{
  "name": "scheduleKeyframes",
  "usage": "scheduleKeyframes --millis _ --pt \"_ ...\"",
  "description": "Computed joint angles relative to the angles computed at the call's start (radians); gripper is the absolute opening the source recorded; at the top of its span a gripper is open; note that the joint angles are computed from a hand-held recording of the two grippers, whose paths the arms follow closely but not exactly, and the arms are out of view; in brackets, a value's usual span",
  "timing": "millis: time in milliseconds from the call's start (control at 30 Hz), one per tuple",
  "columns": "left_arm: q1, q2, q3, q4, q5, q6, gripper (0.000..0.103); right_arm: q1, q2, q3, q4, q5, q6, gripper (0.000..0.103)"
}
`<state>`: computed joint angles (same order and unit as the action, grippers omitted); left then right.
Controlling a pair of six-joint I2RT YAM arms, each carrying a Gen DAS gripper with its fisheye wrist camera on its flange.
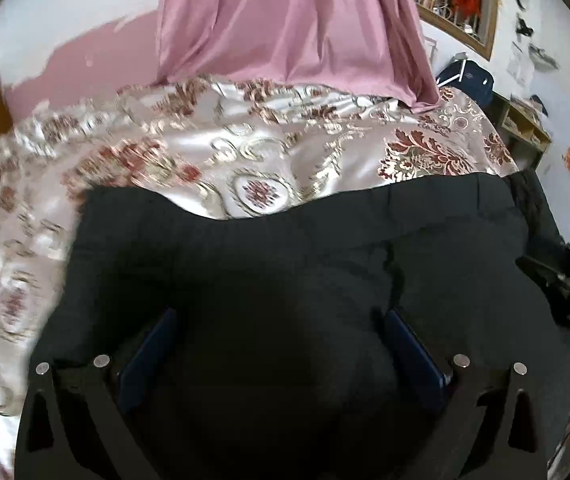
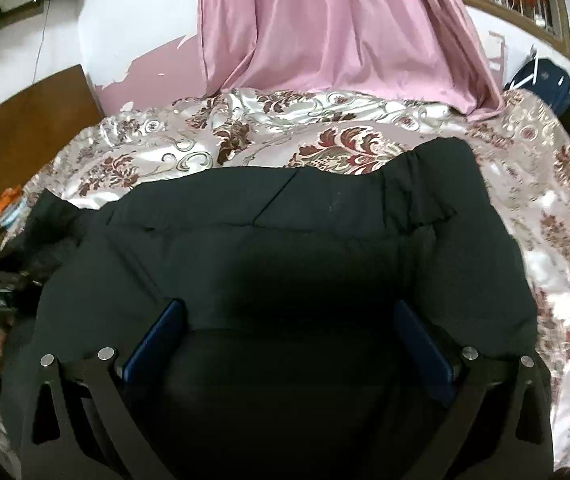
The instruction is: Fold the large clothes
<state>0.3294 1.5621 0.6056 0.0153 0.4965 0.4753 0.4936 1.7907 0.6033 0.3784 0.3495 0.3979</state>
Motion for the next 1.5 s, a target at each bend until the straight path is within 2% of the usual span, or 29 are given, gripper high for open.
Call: scheduleKeyframes --millis 100,167,233,300,433,567,767,900,1100,1167,1367,1500 --pt "0.089 -0.066 -0.017 -0.015 0.054 0.052 0.103 0.025 -0.065 -0.060 0.018 0.053 0.006 0.102" --pt "0.157 -0.096 -0.011 -0.027 0.101 0.079 0.103 0.083 -0.163 -0.157 0.095 0.193 0.009 0.102" --pt "0.205 -0.101 0.010 -0.040 0.130 0.094 0.103 0.114 -0.258 -0.225 0.136 0.274 -0.014 0.102" --pt "0.255 -0.070 0.065 -0.087 0.158 0.108 0.103 0.126 -0.334 -0.249 0.117 0.323 -0.049 0.102" --pt "0.291 0.012 0.151 -0.148 0.142 0.110 0.103 0.072 -0.429 -0.241 0.007 0.280 -0.106 0.102" --pt "0.303 0.109 0.220 -0.192 0.118 0.095 0.103 -0.004 -0.485 -0.253 -0.046 0.208 -0.085 0.102" --pt "0.306 0.202 0.255 -0.231 0.071 0.143 0.103 -0.079 -0.450 -0.306 0.020 0.151 -0.034 0.102" --pt "0.299 0.241 0.281 -0.278 0.062 0.182 0.103 -0.145 -0.374 -0.296 0.027 0.072 -0.005 0.102" --pt "0.306 0.303 0.334 -0.342 0.085 0.191 0.103 -0.255 -0.255 -0.262 0.049 -0.128 -0.005 0.102" --pt "0.306 0.320 0.349 -0.357 0.089 0.189 0.103 -0.319 -0.224 -0.261 0.067 -0.239 0.003 0.102" --pt "0.299 0.346 0.385 -0.421 0.099 0.226 0.103 -0.501 -0.059 -0.265 0.215 -0.578 0.050 0.102" --pt "0.300 0.377 0.423 -0.482 0.119 0.258 0.103 -0.553 0.028 -0.282 0.334 -0.688 0.075 0.102"
